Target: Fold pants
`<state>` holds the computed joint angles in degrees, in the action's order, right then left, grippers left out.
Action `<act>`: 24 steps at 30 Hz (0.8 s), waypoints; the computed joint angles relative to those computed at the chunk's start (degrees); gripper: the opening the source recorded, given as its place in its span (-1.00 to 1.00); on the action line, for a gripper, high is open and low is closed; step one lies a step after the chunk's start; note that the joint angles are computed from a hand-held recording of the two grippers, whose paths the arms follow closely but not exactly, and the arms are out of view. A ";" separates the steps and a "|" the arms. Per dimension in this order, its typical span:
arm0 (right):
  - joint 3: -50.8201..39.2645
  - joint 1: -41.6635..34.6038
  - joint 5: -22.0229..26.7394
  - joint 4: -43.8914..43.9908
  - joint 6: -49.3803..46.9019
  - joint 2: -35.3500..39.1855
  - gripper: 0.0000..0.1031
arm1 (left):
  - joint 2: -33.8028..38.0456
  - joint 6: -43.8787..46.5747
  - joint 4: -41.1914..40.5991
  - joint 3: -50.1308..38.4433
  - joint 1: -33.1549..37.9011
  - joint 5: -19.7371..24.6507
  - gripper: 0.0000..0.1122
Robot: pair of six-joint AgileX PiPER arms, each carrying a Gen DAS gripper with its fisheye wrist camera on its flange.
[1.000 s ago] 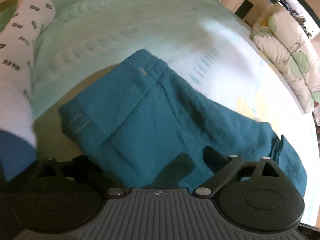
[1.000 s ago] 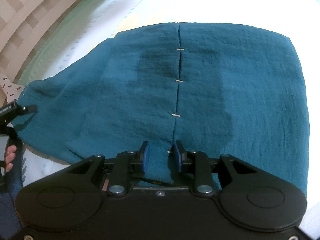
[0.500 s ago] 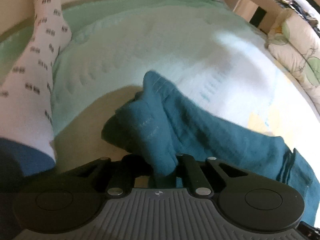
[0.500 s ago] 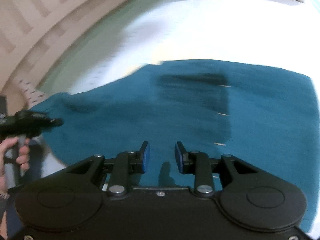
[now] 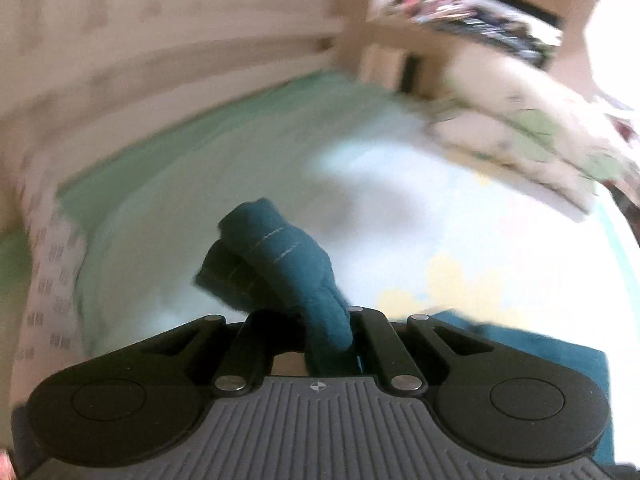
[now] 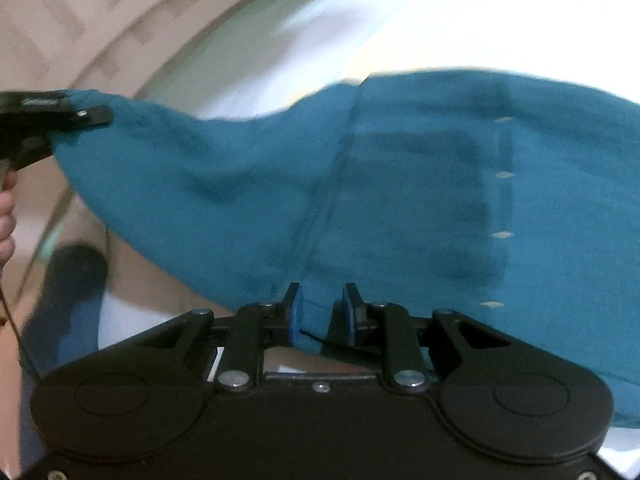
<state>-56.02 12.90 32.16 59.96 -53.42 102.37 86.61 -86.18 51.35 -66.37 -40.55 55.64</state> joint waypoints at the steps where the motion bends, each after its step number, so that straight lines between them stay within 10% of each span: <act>1: 0.10 -1.17 -0.27 -0.54 0.75 -0.68 -0.40 | 1.72 1.63 1.08 -3.73 -2.47 1.50 -0.89; 6: 1.31 -10.51 0.50 -2.57 1.69 -2.51 -0.39 | 13.20 10.76 1.45 -21.53 -10.40 0.01 -0.88; 15: -1.96 -22.14 3.71 -16.97 14.05 -0.43 -0.35 | 38.30 30.50 -29.19 -44.70 -10.40 -10.96 -0.79; 24: -7.18 -23.39 4.29 -24.59 24.52 0.04 -0.28 | 37.09 33.18 -25.03 -40.83 -13.58 -10.52 -0.66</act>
<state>-63.20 -10.49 36.45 35.37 -28.90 102.41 123.71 -53.00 26.31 -107.20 -54.14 45.12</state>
